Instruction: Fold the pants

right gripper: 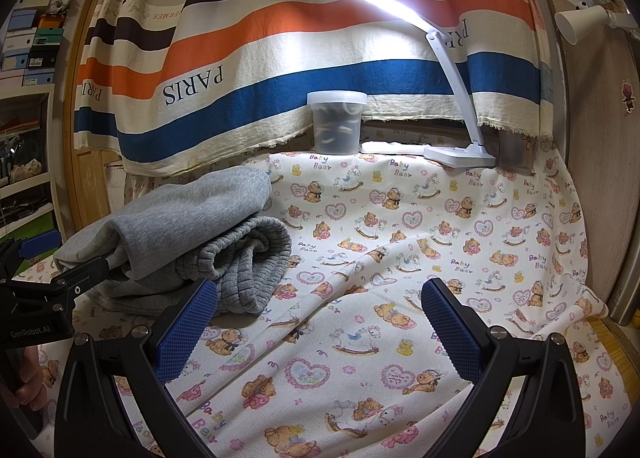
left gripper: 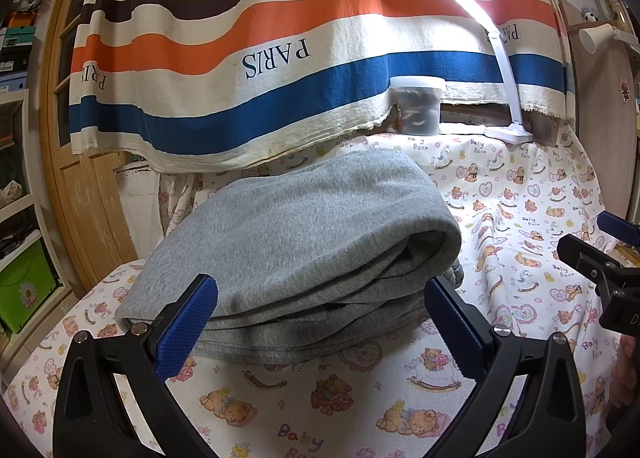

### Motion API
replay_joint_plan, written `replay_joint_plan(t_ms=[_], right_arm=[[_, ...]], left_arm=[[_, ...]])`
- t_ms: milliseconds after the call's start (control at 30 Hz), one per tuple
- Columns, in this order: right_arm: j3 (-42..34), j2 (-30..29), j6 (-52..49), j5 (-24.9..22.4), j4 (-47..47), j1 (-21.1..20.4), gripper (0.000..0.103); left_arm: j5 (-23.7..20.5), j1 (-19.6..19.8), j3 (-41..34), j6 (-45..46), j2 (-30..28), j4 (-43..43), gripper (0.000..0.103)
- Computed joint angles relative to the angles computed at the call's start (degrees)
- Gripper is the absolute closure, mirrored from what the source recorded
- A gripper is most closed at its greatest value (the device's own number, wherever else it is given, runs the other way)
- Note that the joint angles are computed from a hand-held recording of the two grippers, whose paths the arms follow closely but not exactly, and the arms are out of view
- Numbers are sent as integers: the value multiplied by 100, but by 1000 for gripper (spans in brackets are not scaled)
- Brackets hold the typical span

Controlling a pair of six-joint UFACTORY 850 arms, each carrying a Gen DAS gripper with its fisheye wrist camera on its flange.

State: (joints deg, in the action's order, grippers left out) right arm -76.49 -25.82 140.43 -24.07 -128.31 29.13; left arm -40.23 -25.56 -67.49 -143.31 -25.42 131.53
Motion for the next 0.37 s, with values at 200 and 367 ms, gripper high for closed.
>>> replay_joint_plan(t_ms=[200,367], right_arm=[[4,5,6,4,-11,-1,1],[3,5,9,9,-17,-3,1]], left_arm=[[5,3,-9,2,-5,10,0],[10,10,1,-9,1,22,0]])
